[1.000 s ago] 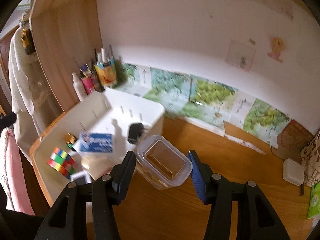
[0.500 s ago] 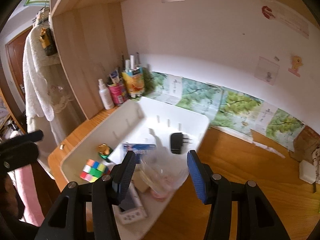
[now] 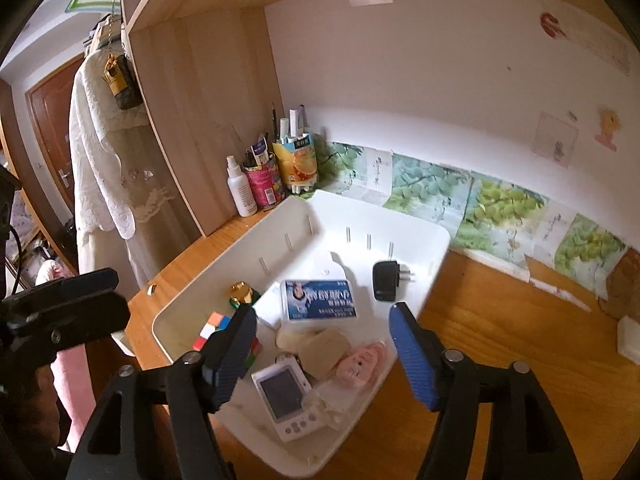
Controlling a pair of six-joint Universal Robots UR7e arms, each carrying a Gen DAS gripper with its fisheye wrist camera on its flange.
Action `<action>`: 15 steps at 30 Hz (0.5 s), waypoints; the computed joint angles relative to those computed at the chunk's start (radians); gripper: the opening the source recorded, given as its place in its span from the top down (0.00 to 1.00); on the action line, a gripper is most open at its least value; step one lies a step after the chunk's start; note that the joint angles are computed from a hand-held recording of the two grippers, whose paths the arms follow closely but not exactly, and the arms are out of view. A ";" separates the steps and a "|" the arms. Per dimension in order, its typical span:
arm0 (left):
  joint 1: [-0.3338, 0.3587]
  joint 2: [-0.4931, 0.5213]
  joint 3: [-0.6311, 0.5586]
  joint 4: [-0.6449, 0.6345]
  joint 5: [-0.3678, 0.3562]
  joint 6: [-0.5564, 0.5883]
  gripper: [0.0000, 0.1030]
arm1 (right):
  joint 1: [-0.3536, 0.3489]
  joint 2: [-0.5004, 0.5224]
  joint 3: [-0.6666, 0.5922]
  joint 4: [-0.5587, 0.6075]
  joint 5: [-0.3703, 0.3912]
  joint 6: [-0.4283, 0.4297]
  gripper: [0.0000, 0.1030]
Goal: Organize rigid objects
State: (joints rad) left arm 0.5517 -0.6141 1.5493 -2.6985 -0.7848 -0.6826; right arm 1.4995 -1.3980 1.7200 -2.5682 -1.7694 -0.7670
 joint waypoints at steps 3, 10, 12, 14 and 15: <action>-0.010 0.028 -0.048 0.083 0.004 -0.056 0.02 | -0.028 -0.030 0.003 0.033 -0.002 0.007 0.27; -0.050 0.134 -0.203 0.250 0.034 -0.123 0.02 | -0.125 -0.135 -0.003 0.160 0.009 0.040 0.21; -0.059 0.169 -0.255 0.296 0.037 -0.143 0.02 | -0.150 -0.161 -0.011 0.191 0.005 0.050 0.20; -0.070 0.211 -0.322 0.361 0.045 -0.173 0.02 | -0.173 -0.177 -0.031 0.231 -0.003 0.072 0.20; -0.074 0.230 -0.351 0.389 0.046 -0.182 0.02 | -0.186 -0.186 -0.042 0.253 -0.006 0.082 0.20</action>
State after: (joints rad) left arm 0.4778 -0.3843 1.1983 -2.3098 -0.7385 -0.8645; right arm 1.3140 -1.5838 1.6781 -2.3147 -1.7752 -0.6853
